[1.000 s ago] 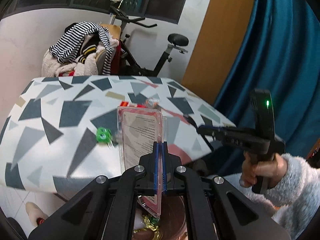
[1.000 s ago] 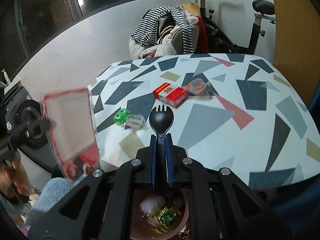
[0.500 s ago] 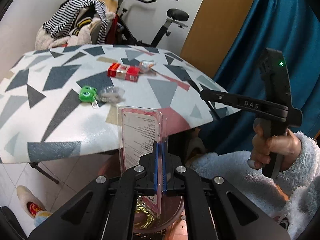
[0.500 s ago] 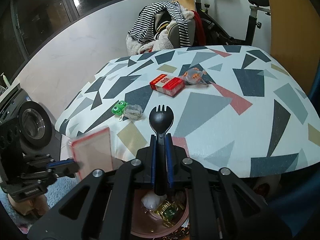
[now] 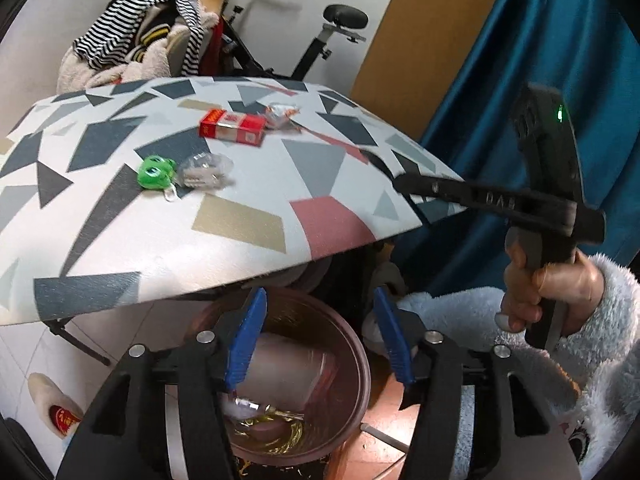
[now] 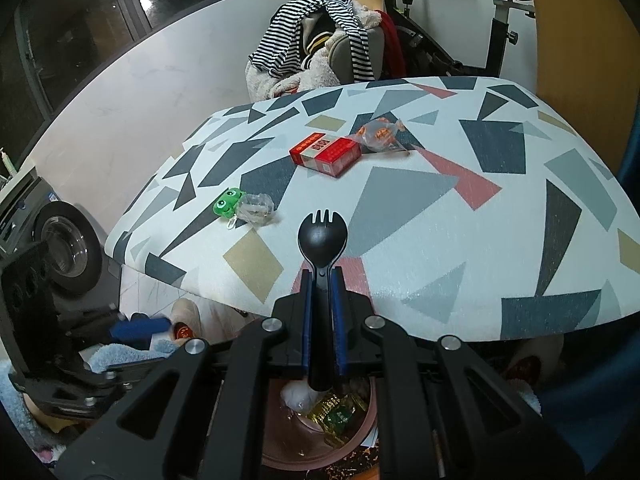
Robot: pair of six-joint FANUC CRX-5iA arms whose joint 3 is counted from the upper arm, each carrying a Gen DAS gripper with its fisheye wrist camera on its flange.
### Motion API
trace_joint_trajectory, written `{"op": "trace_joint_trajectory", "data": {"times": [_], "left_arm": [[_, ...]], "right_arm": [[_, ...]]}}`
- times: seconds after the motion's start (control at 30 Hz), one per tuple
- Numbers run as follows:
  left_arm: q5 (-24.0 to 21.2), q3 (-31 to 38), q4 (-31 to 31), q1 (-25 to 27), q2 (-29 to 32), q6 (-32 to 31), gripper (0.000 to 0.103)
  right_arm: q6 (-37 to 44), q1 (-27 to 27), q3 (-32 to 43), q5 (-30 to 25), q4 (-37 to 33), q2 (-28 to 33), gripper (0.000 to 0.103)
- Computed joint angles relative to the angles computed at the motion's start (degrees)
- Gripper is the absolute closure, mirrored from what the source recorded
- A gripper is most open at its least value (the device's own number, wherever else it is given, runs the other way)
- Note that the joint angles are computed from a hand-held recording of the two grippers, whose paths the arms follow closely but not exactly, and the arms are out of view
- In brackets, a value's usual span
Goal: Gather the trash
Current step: 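Lower the spork into the bin and open the right gripper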
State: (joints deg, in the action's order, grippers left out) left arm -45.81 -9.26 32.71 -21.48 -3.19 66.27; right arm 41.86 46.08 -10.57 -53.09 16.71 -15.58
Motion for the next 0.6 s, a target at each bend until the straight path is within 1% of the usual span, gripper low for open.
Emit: {"op": "trace_joint_trajectory", "data": {"times": [0.07, 0.1, 0.13, 0.27, 0.3, 0.43, 0.53, 0.6], "left_arm": [[1.06, 0.09, -1.82, 0.31, -0.94, 1.86, 0.038], [1.84, -0.02, -2.6, 0.48, -1.55, 2.81, 0.036], [2.21, 0.15, -3.53, 0.64, -1.94, 3.72, 0.031], [4.56, 1.14, -10.79, 1.01, -4.21, 9.73, 0.018], [4.89, 1.58, -13.08, 1.05, -4.68, 11.74, 0.017], [5.35, 2.66, -18.62, 1.46, -5.91, 16.91, 0.01], [4.41, 4.18, -23.85, 1.56, -6.32, 21.77, 0.008], [3.94, 4.21, -25.26, 1.94, -6.91, 23.23, 0.008]], "right_arm": [[-0.07, 0.01, -0.17, -0.07, -0.32, -0.07, 0.09], [-0.28, 0.11, -0.46, 0.0, -0.46, -0.22, 0.09], [-0.36, 0.15, -0.63, 0.12, -0.65, -0.32, 0.09], [-0.78, 0.75, -1.61, 0.48, -1.6, -0.87, 0.09], [-0.67, 0.99, -1.76, 0.31, -2.2, -0.82, 0.09], [0.22, 1.75, -1.78, -0.45, -4.44, -0.34, 0.09], [1.81, 2.28, -1.49, -1.0, -6.43, 0.26, 0.09], [3.54, 2.8, -0.95, -1.54, -8.19, 1.11, 0.09]]}}
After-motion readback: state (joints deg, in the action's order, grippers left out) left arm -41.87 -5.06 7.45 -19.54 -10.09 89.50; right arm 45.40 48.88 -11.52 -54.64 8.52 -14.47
